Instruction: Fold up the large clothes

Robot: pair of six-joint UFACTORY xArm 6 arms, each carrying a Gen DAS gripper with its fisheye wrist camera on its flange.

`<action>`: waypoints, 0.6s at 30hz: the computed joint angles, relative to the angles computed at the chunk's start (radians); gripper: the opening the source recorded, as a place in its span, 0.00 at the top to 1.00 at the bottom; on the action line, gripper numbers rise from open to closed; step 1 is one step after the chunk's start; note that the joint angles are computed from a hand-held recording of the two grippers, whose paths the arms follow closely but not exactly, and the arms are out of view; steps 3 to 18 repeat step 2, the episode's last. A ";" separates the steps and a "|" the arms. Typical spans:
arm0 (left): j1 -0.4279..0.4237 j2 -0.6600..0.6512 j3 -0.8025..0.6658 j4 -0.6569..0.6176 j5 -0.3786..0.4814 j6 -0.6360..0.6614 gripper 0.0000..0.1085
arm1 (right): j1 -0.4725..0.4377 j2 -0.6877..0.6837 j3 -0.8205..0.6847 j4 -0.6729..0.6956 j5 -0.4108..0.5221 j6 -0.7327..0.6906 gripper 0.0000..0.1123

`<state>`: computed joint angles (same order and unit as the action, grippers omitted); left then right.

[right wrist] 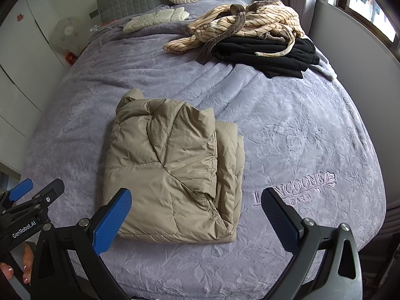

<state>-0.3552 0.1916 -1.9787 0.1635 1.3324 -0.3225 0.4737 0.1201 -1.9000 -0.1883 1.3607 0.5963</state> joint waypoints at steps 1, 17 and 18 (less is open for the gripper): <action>-0.002 -0.001 0.000 0.000 -0.001 0.004 0.06 | -0.002 0.000 0.000 0.000 -0.001 -0.003 0.09; -0.001 0.015 -0.025 -0.002 0.009 0.011 0.06 | -0.001 -0.001 0.001 -0.001 -0.001 -0.002 0.09; -0.001 0.015 -0.025 -0.002 0.009 0.011 0.06 | -0.001 -0.001 0.001 -0.001 -0.001 -0.002 0.09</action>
